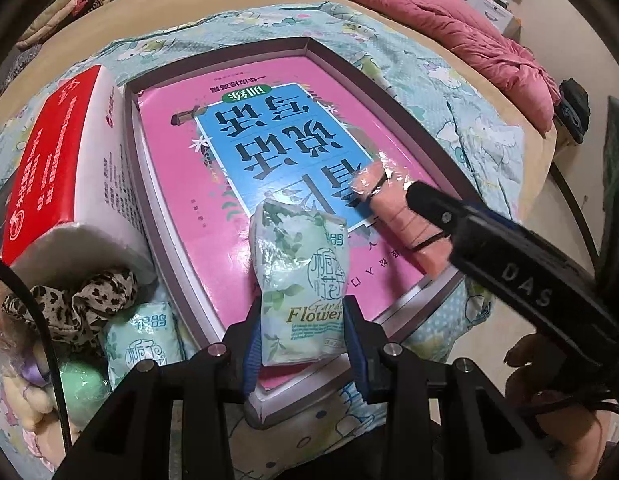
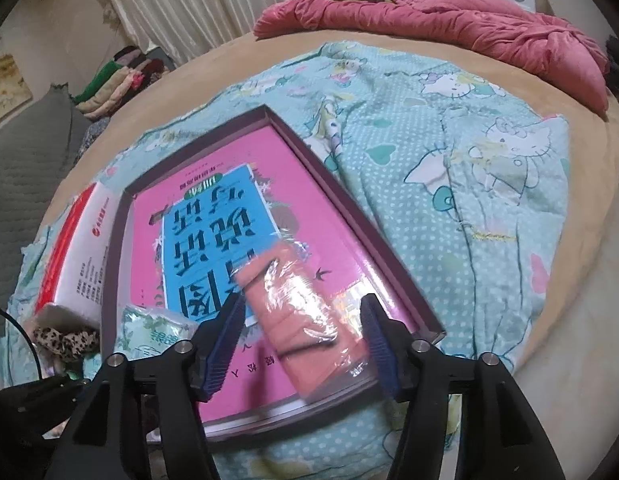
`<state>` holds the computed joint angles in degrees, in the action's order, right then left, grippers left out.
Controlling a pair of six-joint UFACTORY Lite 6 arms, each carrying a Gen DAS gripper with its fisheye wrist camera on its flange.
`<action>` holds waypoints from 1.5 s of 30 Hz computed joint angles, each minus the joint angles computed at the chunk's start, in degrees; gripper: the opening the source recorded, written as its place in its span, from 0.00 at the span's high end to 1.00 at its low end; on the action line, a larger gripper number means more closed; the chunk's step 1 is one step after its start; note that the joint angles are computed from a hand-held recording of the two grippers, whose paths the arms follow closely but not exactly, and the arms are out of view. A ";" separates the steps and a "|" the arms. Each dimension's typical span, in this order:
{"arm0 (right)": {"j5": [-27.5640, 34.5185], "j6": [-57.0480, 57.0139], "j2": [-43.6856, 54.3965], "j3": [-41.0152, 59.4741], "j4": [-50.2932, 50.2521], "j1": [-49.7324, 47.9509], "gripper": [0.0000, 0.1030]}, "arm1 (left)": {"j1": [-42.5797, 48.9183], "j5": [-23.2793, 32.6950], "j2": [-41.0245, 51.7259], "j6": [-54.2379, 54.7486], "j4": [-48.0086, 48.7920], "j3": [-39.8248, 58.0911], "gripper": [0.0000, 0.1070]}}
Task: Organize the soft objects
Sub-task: 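Carry both items onto the pink book in the tray and open both tools, then move both open tools back over the pile of soft items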
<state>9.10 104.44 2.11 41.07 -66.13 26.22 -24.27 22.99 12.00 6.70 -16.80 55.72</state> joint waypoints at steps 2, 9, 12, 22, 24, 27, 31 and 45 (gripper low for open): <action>0.27 1.68 -1.50 -0.77 -1.47 -0.17 0.35 | -0.03 -0.10 -0.17 0.28 -0.50 -0.13 0.65; 2.09 3.59 -4.62 -2.18 -2.54 -0.08 0.29 | -0.04 0.25 -0.69 -0.21 -0.44 -0.41 0.60; 2.97 3.28 -5.27 -2.36 -2.04 0.37 0.28 | 0.07 0.30 -1.45 0.93 -1.54 -0.92 0.54; 4.95 5.23 -8.97 -4.00 -3.44 0.39 0.27 | 0.30 0.46 -5.17 2.74 -3.03 -2.33 0.40; 5.28 5.50 -9.51 -4.13 -3.59 0.19 0.26 | -0.08 0.07 -6.66 0.27 -0.53 -2.83 0.39; 6.33 5.35 -10.65 -4.46 -3.15 0.36 0.25 | -0.25 -0.10 -9.64 -3.07 3.29 -4.01 0.38; 7.99 3.91 -11.94 -4.49 -1.31 1.32 0.25 | 1.39 0.80 -14.93 -6.20 7.38 -6.04 0.37; 14.83 -1.84 -14.29 -1.45 4.90 8.77 0.24 | 20.27 8.07 -29.21 10.54 -4.07 -12.07 0.31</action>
<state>23.93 102.59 -12.18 39.62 -61.23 34.99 -4.00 31.06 -17.21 17.24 -20.88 43.65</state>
